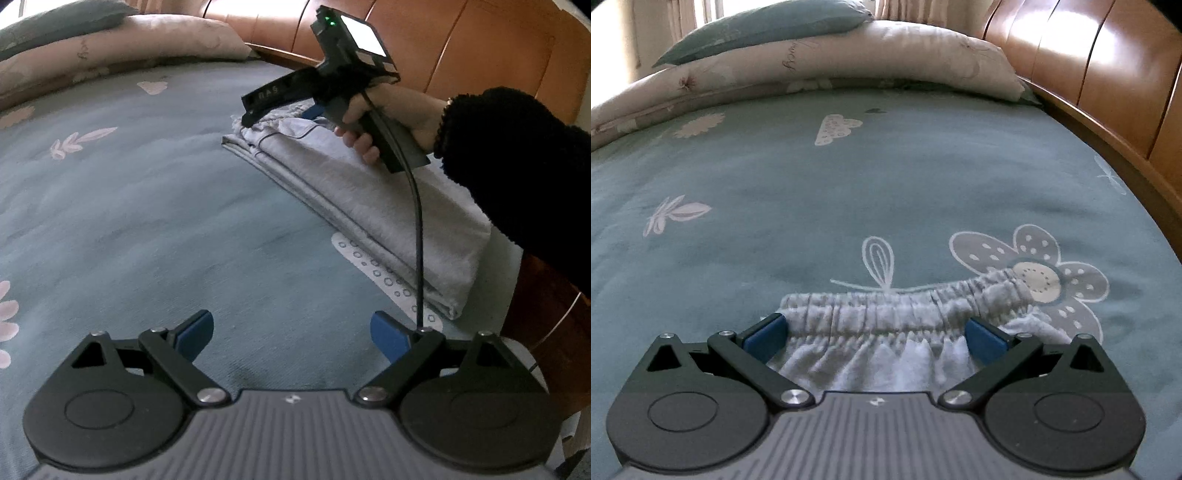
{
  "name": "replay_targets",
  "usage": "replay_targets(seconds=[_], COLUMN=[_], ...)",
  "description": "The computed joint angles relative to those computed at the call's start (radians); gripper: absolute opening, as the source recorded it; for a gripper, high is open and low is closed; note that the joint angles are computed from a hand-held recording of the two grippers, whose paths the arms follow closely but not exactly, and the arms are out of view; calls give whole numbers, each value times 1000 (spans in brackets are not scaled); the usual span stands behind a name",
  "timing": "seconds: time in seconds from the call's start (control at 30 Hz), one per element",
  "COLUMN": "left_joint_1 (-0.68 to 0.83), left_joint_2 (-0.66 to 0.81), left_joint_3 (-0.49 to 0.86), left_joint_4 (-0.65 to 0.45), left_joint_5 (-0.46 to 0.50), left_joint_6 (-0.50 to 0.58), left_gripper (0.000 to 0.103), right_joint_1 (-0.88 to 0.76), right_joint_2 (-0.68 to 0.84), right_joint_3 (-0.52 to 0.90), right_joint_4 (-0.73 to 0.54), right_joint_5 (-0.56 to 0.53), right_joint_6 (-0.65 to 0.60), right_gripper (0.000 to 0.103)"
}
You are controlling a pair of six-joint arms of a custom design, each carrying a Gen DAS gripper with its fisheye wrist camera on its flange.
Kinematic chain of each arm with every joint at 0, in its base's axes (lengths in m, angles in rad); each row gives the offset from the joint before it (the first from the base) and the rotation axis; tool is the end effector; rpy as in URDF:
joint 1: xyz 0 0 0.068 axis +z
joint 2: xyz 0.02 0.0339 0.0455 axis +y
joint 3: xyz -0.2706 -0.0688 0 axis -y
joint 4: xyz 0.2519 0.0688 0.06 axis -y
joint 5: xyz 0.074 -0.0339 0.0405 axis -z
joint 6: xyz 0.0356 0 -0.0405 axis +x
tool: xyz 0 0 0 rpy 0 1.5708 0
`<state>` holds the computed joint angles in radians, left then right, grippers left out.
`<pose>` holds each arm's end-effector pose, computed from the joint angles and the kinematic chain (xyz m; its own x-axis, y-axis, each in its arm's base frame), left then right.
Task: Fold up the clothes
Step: 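Pat the folded sweatpants flat with the right gripper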
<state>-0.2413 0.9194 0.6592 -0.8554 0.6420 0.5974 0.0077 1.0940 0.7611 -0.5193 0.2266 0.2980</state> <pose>0.1501 -0.0589 0.2298 -0.4697 0.5795 -0.6660 0.8602 0.4703 -0.1974 0.2251 -0.0063 0.2465 -0.6783 0.2809 -0.6790 0.3552 0.9343 0.0316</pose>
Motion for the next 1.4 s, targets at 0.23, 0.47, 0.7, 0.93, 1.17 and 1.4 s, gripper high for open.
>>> replay_targets(seconds=[0.23,0.47,0.7,0.93,1.17,1.4], left_joint_1=[-13,-39,-67,-55,-93,-89], left_joint_2=[-21,-24,-6,3,-19,-39], left_joint_3=[-3,-12,-7,-8,-20,-12], left_joint_4=[-14,14,28,34,39,8], left_joint_5=[-10,-27,-55,-44,-50,-53], left_joint_6=[-2,-41,-54,-49,-66,-52], left_gripper=[92,92,92,92,92,92], right_joint_1=[-95,-337,-381,-406,-497,-506], right_joint_2=[-80,-228,-131,-166,-302,-286], right_joint_3=[23,52,-4,12,86,-12], right_joint_4=[-73,-212,-109,-132,-397,-393], right_joint_5=[-137,-374,-335,-348,-472,-361], right_joint_6=[-35,-60,-94,-136,-204,-189], right_gripper=[103,103,103,103,103,103])
